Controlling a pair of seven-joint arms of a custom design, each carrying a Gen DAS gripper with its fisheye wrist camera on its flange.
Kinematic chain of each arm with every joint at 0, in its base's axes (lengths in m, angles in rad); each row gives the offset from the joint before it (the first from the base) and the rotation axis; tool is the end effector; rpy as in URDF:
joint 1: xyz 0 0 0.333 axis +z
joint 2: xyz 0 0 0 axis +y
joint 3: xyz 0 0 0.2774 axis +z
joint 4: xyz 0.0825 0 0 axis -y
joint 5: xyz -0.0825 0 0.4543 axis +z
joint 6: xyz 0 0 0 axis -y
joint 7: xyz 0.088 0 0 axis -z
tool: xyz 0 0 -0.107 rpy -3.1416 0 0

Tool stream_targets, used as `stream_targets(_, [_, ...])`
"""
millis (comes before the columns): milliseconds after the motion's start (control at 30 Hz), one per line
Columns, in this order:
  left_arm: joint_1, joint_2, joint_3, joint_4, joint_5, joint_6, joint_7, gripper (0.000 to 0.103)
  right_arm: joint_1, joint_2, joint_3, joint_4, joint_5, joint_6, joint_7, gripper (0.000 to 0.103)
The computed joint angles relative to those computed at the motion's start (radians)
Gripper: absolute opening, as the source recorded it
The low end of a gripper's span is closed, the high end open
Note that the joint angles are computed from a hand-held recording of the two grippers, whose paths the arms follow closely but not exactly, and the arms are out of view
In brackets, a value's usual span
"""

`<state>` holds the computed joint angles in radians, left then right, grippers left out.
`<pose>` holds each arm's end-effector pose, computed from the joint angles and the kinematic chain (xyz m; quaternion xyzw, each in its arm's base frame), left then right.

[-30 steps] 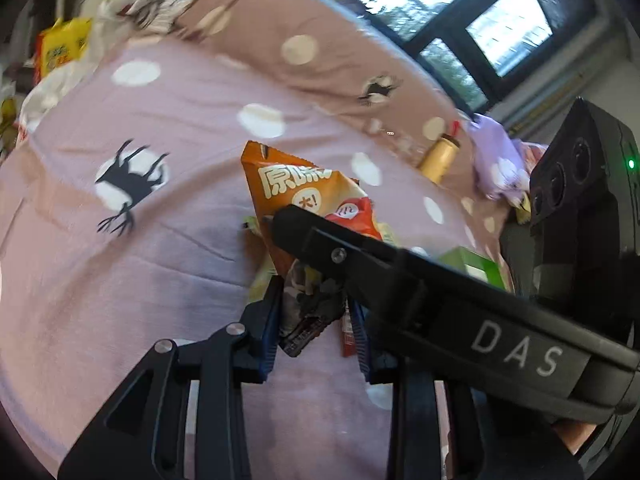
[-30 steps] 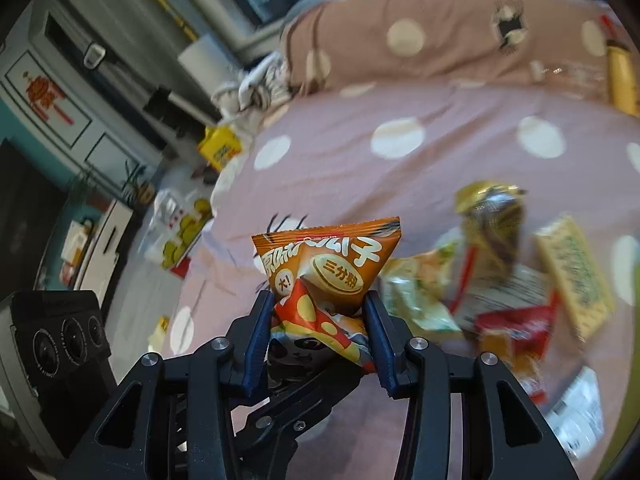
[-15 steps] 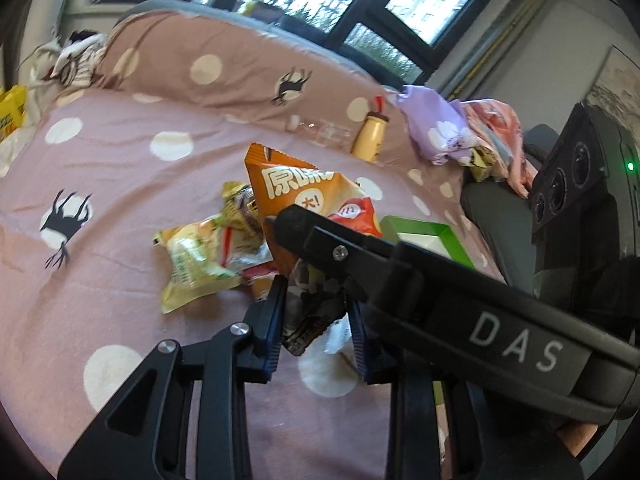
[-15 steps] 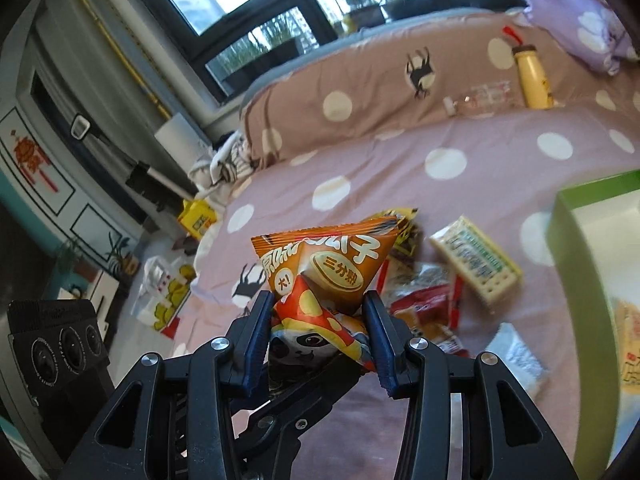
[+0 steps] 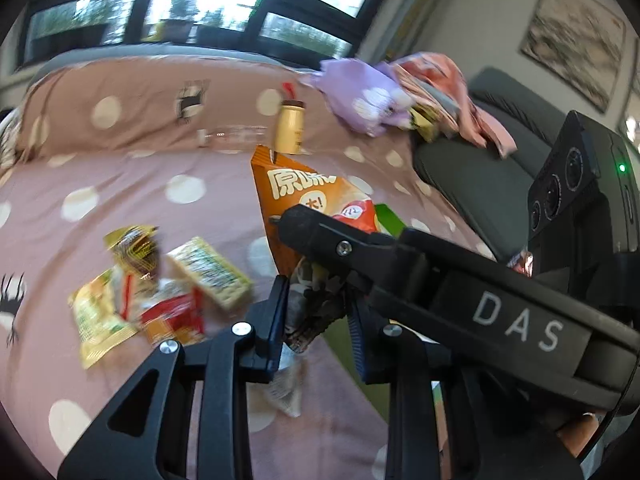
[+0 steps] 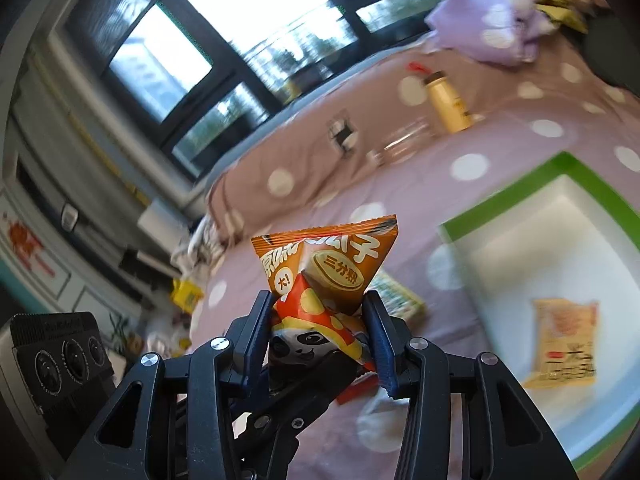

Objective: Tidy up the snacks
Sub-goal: 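Carry the orange bag into the green box and release it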

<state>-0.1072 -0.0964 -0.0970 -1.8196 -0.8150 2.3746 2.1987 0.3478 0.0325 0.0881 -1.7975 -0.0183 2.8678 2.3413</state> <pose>0.6369 -0.1422 0.6009 -0.4836 0.7473 -0.4519 0.0587 0.6241 0.2910 0.5924 -0.5078 0.7044 -0.0951 0.4868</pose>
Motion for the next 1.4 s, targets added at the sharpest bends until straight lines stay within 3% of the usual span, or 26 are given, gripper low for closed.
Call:
stream_targets(167, [-0.021, 0.044, -0.031, 0.048, 0.036, -0.009, 0.03, 0.027, -0.038, -0.072, -0.009, -0.112, -0.012, 0.07, 0.097, 0.048])
stream_targets(500, [-0.028, 0.165, -0.093, 0.167, 0.132, -0.075, 0.013, 0.027, -0.114, -0.127, 0.007, -0.219, 0.008, 0.098, 0.21, 0.048])
stream_targets(933, [-0.014, 0.274, -0.141, 0.274, 0.251, -0.174, -0.082, 0.027, -0.126, -0.112, -0.012, -0.247, 0.144, 0.057, 0.184, 0.048])
stream_targets(1233, [-0.011, 0.338, -0.16, 0.343, 0.305, -0.233, -0.132, 0.027, -0.135, -0.105, -0.015, -0.241, 0.142, -0.009, 0.225, 0.048])
stream_targets(1400, [-0.001, 0.323, -0.162, 0.325, 0.299, -0.209, -0.134, 0.025, -0.141, -0.114, -0.014, -0.236, 0.1, -0.053, 0.259, 0.048])
